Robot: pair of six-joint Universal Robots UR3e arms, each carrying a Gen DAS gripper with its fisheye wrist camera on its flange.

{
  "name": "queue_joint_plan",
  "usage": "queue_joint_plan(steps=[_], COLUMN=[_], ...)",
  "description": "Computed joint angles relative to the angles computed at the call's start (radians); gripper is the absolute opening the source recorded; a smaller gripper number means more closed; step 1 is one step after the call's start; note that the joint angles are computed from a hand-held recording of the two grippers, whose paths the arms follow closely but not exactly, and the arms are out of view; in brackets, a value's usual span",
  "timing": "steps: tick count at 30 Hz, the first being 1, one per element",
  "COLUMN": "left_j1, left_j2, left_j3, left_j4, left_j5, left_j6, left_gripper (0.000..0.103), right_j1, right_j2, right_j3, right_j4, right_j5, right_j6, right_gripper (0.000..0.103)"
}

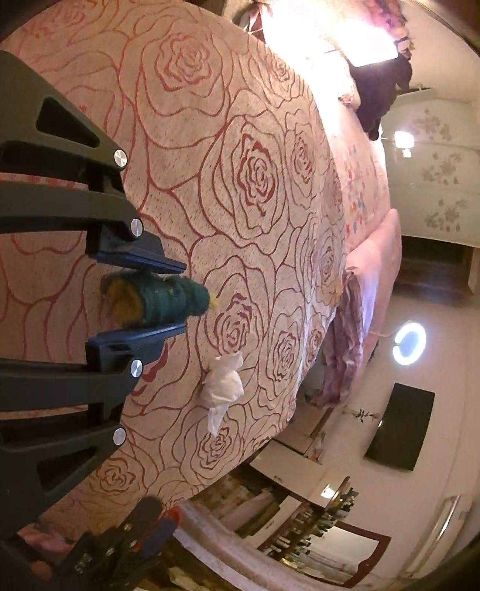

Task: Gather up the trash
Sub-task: 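Grasp the white tissue with the right tool while the left tool holds the sponge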

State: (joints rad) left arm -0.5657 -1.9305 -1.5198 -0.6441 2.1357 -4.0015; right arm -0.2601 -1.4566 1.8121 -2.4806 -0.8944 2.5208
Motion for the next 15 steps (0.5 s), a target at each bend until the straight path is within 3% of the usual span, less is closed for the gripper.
queue_joint_plan(steps=[8,15], left_j1=[0.012,0.033], left_j2=[0.021,0.05], left_j3=[-0.032,-0.088], left_j4=[0.004,0.05], left_j5=[0.02,0.001], left_j6=[-0.003,-0.001], left_gripper=[0.026,0.026], right_j1=[0.194,0.315], right_j2=[0.191,0.315], right_j3=[-0.218,-0.39], right_j4=[-0.019,0.003], right_j5=[-0.111,-0.182], right_j6=[0.129,0.172], right_gripper=[0.071,0.071])
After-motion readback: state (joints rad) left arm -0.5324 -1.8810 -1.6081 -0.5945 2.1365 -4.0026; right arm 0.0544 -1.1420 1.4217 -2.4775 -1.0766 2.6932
